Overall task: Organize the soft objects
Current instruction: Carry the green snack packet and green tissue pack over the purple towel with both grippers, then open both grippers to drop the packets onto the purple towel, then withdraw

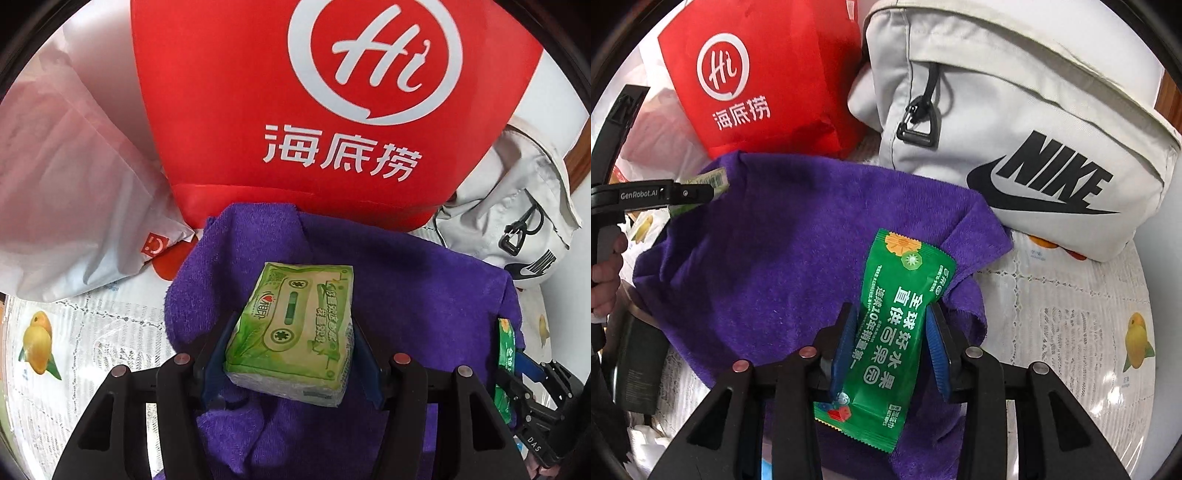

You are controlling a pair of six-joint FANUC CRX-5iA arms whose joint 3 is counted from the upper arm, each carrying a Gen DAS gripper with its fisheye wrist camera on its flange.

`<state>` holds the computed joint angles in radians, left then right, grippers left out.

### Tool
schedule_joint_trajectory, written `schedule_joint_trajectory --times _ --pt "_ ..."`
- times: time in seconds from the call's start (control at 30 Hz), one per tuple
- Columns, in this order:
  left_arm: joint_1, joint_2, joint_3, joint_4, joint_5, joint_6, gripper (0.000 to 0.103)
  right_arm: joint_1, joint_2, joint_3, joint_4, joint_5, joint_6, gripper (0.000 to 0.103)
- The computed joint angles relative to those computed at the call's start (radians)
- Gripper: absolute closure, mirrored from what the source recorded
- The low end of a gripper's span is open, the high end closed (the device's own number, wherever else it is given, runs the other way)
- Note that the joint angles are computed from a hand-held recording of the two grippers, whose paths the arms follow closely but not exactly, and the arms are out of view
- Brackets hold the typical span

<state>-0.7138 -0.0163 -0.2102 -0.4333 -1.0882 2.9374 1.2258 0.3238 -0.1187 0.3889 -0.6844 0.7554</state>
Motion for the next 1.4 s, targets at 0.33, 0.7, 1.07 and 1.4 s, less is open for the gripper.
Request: schedule_joint_trajectory --times 0.33,0.7,1.07,1.4 --pt "-0.031 -0.009 0.019 -0.019 -0.014 0.02 0.021 0.002 -0.01 0.021 -0.064 -0.031 0.051 0.042" --pt "-0.3 -0.07 0.1 -0.177 -0.224 0.218 0.021 0.094 -0.204 -0.163 0.11 -0.003 -0.197 0.028" --pt "-0.609 -0.04 0.18 -0.233 -0.472 0.492 0.021 0.271 -0.391 -0.39 0.374 -0.05 -0.528 0.028" --pt "-0.8 0.079 0.224 -0.21 -0.455 0.68 0.021 0.431 -0.508 -0.551 0.418 -0.076 -0.786 0.028"
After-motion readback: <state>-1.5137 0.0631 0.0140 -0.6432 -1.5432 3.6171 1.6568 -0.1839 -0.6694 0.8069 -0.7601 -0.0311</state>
